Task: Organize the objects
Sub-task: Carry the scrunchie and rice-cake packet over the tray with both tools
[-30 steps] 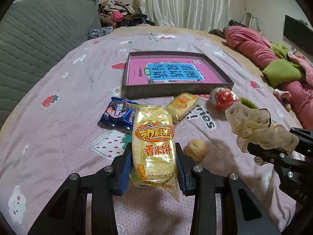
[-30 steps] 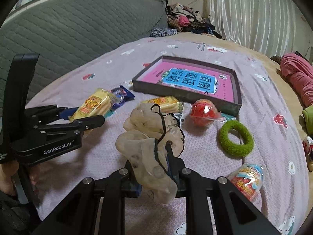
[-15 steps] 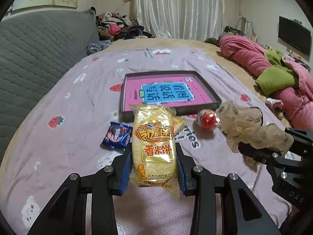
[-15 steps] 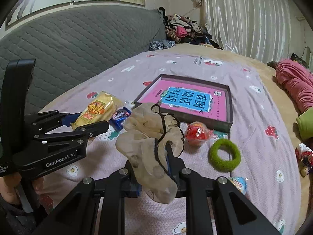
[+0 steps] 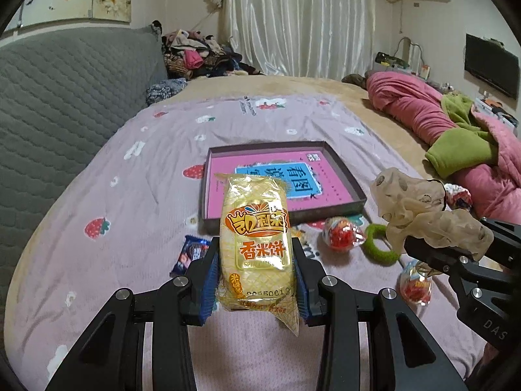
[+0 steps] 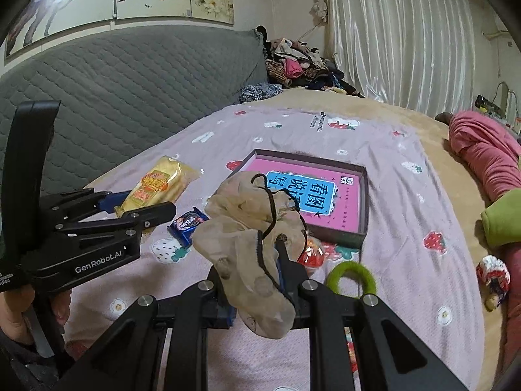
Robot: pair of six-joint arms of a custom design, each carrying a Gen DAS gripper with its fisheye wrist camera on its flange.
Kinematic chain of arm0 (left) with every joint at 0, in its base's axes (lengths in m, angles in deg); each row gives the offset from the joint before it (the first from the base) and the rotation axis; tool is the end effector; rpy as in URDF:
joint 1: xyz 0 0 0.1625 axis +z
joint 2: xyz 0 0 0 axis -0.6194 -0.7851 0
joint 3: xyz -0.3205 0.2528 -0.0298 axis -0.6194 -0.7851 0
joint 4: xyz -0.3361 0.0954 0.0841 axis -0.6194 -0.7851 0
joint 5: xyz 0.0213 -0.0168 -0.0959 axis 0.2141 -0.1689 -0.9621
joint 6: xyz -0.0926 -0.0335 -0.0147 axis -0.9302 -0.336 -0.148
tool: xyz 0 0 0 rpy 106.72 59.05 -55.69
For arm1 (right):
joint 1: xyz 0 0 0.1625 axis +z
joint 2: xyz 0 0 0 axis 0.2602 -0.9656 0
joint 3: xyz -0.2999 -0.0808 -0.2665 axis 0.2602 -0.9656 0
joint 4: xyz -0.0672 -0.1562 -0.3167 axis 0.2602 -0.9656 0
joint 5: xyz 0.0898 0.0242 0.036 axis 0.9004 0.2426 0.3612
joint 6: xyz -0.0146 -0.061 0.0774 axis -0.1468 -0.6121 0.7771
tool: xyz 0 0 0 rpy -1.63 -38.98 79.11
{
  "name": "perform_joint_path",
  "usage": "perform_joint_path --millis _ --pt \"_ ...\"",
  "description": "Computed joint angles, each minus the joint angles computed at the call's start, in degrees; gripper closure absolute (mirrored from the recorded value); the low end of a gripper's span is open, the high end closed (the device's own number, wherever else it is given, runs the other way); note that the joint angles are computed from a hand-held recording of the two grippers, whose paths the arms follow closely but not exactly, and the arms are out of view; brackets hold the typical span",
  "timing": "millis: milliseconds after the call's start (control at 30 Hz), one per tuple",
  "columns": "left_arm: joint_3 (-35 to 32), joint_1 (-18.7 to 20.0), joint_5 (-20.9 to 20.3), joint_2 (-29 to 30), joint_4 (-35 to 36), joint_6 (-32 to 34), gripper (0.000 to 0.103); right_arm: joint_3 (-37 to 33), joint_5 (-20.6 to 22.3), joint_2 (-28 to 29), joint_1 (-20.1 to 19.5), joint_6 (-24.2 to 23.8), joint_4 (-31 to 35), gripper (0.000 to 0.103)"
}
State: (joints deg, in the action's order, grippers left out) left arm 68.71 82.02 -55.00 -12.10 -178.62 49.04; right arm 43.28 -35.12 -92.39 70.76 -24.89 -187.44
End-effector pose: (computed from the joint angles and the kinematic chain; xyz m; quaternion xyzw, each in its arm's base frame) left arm -0.3927 -0.6881 -0.0127 0.0779 0.8215 -0.4151 0.3831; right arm 0.0795 -0.7084 0.3330 0.4268 -0.8517 0.2537 0.1677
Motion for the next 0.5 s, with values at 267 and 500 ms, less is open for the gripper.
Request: perform_joint_path --millis 267,500 --pt "-10.6 0.9 0.0 3.8 3.8 3.9 0.062 -4.9 0.3 2.1 1.0 -0.4 1.0 0.083" --pt "-22.8 1.8 0.5 7.9 9.2 6.8 0.062 -13.1 0.3 5.6 2.0 1.3 4.7 0.083"
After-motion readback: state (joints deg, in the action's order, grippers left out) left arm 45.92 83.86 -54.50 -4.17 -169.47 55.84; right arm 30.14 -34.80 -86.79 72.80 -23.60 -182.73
